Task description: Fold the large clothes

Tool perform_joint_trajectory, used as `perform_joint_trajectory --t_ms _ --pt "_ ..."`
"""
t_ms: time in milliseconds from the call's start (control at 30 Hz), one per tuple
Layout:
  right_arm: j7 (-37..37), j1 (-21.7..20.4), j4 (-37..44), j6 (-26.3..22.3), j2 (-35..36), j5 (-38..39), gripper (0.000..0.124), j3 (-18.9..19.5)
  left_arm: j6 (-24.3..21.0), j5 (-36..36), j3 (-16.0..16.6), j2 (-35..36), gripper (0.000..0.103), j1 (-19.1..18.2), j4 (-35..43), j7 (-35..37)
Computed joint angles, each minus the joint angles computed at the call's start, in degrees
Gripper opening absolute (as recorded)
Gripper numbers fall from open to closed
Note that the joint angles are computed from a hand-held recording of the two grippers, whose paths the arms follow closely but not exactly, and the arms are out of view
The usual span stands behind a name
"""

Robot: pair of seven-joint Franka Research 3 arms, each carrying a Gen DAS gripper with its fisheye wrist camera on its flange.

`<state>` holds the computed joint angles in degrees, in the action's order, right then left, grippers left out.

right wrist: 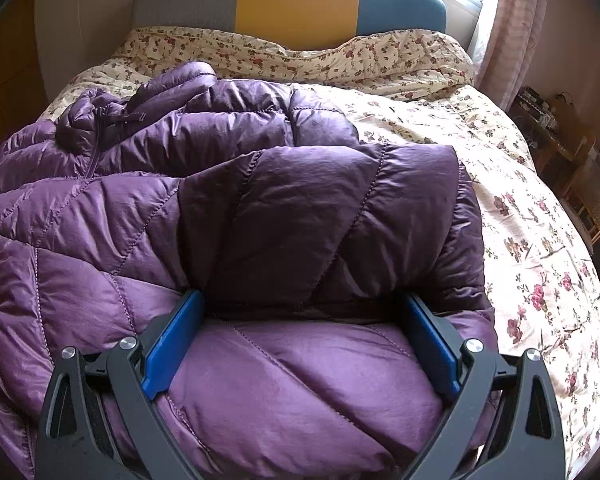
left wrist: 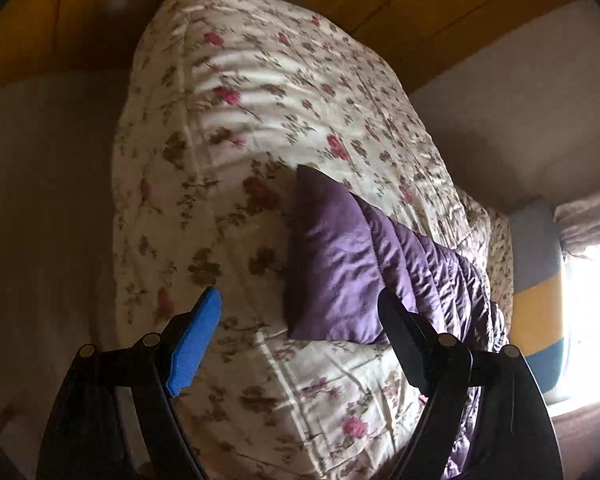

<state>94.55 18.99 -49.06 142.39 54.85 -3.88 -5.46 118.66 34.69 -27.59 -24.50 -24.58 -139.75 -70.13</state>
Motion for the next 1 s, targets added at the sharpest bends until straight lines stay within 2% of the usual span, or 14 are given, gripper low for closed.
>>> perform_joint_trajectory --t_ms 167,200,267,300,333,433,533,633,733,833,1000 --pt "0.1 0.1 -0.3 0.1 -0.2 -0.1 0.097 -0.1 5.2 1.8 2.1 2.3 0.066 1.3 -0.8 3.3" --pt "0.1 0.2 -0.1 0.0 -0.1 -0.2 0.097 -0.1 6.0 1.7 2.6 2.8 0.056 1.6 -1.1 4.0" --pt "0.1 0.1 -0.5 0.3 -0.3 -0.2 0.097 -0.1 4.3 1.3 2.7 3.8 0.033 1.9 -0.2 6.3" --pt "0.1 0.2 -0.4 0.2 -0.2 -0.2 0.097 -0.1 4.4 1.6 2.8 3.5 0.017 1.9 -0.3 7.0" --pt "0.1 0.1 -0.5 0.2 -0.2 -0.2 0.097 -0.1 3.5 1.7 2.7 3.3 0.013 1.9 0.3 7.9" --pt "0.1 0.1 -0.4 0.2 -0.2 -0.1 0.097 -0.1 -4.3 3.2 1.6 5.5 0.009 1.8 5.9 14.8" --pt "0.0 0.0 -0.3 0.2 -0.1 0.0 0.097 0.0 -4.5 8.8 2.2 6.9 0.009 2.2 9.6 20.4" --pt "0.0 0.1 -0.9 0.5 -0.5 -0.1 0.097 -0.1 -1.2 13.8 3.6 9.3 0.007 3.5 13.0 24.9" --pt "0.0 0.1 -0.8 0.4 -0.4 -0.1 0.097 -0.1 4.5 19.0 5.3 13.5 0.007 5.1 17.2 28.1" --pt "0.0 0.1 -0.9 0.5 -0.5 0.0 0.097 -0.1 9.8 23.4 7.1 20.6 0.007 5.9 24.2 33.1" --pt "0.0 0.1 -0.9 0.5 -0.5 0.0 0.097 -0.1 17.1 26.2 10.8 33.1 0.007 4.1 37.6 41.9"
